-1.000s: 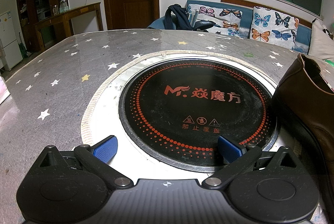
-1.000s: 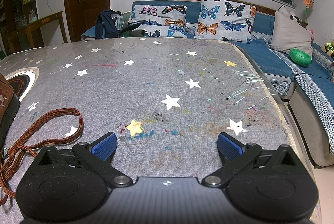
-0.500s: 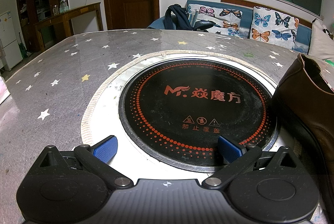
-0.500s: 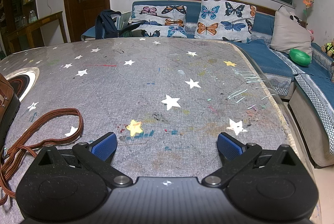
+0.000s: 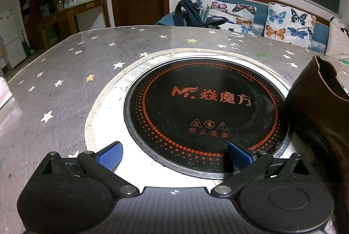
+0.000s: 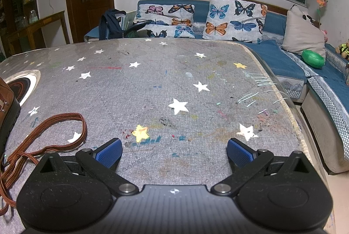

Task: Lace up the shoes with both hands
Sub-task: 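Move both tools toward the brown shoe and its loose brown lace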

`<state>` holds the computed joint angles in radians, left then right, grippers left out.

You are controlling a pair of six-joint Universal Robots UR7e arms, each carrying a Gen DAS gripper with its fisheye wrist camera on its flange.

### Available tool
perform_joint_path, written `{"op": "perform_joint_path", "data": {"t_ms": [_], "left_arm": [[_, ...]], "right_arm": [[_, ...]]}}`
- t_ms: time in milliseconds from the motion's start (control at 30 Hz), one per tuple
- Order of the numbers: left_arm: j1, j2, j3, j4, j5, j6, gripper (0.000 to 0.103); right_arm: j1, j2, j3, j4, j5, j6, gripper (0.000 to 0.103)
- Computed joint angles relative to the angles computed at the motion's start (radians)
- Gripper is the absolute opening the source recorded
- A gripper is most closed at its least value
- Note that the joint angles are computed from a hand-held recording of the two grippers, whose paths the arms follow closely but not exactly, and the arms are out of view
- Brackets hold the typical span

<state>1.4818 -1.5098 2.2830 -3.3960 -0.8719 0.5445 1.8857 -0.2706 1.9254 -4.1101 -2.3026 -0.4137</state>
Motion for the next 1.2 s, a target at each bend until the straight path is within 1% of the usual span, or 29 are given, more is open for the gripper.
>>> {"op": "perform_joint_path", "data": {"t_ms": [233,467,567,633,767,1100,1200], "left_arm": [[-0.027,-0.031,0.022,0.052,0.04,-0.035,0.103],[-0.058,-0.097,0.066,0.136,0.052,-0.102,0.103],[-0.081,-0.124,0.091,0.146,0.061,-0.112,0.103],[-0.099,-0.14,0.108,0.145,0.065,-0.111,0.103],[-0.143,-0.173,0.147,0.15,0.091,-0.098,0.103],[-0.244,-0.268,0.226,0.215,0.102,-0.116,0.103],[-0.273,-0.295,0.244,0.238,0.105,-0.125,0.103]], "right_arm": [[0.017,0.013,-0.006,-0.012,-0.031,0.032,0.103],[0.045,0.02,0.02,-0.015,-0.043,0.062,0.103],[0.057,0.015,0.038,-0.005,-0.036,0.082,0.103],[0.066,0.008,0.053,0.012,-0.025,0.109,0.103],[0.088,0.005,0.07,0.027,-0.024,0.128,0.103],[0.141,-0.007,0.102,0.045,-0.018,0.134,0.102],[0.156,-0.009,0.105,0.047,-0.019,0.135,0.1]]}}
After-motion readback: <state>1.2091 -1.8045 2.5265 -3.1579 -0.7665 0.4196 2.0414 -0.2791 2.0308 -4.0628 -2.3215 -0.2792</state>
